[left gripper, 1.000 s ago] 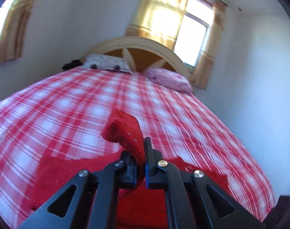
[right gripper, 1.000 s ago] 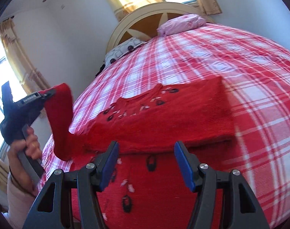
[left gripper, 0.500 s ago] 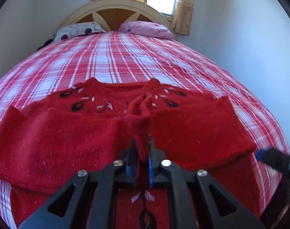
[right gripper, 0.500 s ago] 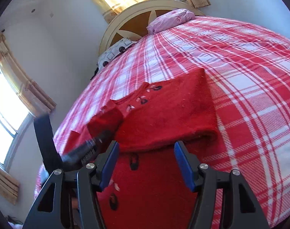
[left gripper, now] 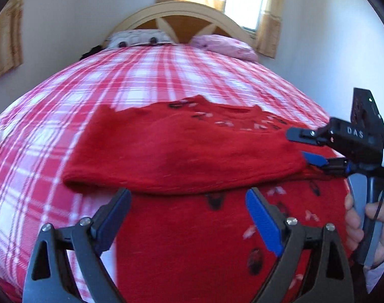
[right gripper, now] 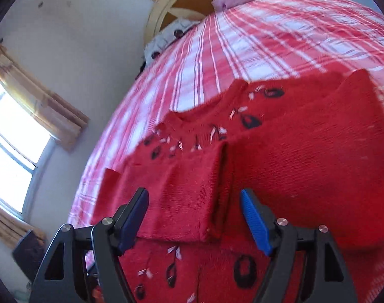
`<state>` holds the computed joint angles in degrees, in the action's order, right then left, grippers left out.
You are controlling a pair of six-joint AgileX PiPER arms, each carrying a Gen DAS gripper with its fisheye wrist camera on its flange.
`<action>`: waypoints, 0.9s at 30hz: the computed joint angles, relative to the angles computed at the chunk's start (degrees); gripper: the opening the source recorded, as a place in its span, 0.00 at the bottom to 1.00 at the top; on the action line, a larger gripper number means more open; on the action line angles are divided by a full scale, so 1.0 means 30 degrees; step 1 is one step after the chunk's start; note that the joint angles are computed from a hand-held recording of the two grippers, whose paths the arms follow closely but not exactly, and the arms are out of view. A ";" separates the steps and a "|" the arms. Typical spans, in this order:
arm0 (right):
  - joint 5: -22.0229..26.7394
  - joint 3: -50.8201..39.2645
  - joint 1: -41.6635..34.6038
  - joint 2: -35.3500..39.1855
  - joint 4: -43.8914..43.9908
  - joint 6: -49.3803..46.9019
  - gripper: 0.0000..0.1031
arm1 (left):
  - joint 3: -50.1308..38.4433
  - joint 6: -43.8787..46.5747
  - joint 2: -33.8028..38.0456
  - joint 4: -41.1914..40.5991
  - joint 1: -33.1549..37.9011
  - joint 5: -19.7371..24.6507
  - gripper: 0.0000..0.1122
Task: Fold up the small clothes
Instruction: 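Grasp the sweater side edge with the right tool and fold it inward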
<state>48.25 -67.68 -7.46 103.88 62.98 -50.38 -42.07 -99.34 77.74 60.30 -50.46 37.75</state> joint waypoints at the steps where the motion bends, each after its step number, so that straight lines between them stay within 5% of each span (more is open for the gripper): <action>1: -0.0466 0.0183 0.0366 -0.0058 0.0159 -0.0415 0.73 | 0.0084 0.0051 -0.0018 -0.0049 0.0276 -0.0037 0.84; 4: -0.2313 0.0675 0.1601 -0.0769 -0.0757 -0.0730 0.72 | 0.0410 -0.0172 -0.0278 0.0032 0.1115 -0.0495 0.84; 6: -0.3394 0.0755 0.2297 -0.0997 -0.1871 -0.0379 0.58 | 0.0613 -0.0416 -0.0634 0.0072 0.1605 -0.0584 0.84; 8: -0.3843 0.0383 0.2995 -0.0779 -0.3633 0.0319 0.26 | 0.0978 -0.0791 -0.1244 0.0171 0.1967 -0.0458 0.84; 10: -0.4078 0.0141 0.3225 -0.0625 -0.4973 0.1165 0.10 | 0.1501 -0.1119 -0.2095 0.0248 0.2376 -0.0371 0.84; 15: -0.1274 -0.1265 0.2734 -0.1269 -0.4164 0.0841 0.09 | 0.2985 -0.2510 -0.4271 0.0791 0.2865 -0.0728 0.84; 19: 0.0821 -0.4338 0.3060 -0.1945 -0.3642 0.1389 0.09 | 0.3823 -0.4183 -0.4669 0.1822 0.3388 -0.2882 0.84; 24: 0.1962 -0.8767 0.3733 -0.1952 -0.3992 0.3110 0.09 | 0.2938 -0.5542 -0.2323 0.2589 0.2867 -0.3283 0.84; 27: 0.2135 -1.0723 0.3646 -0.2199 -0.4318 0.3822 0.09 | 0.1596 -0.5095 -0.0456 0.2047 0.2854 -0.2009 0.84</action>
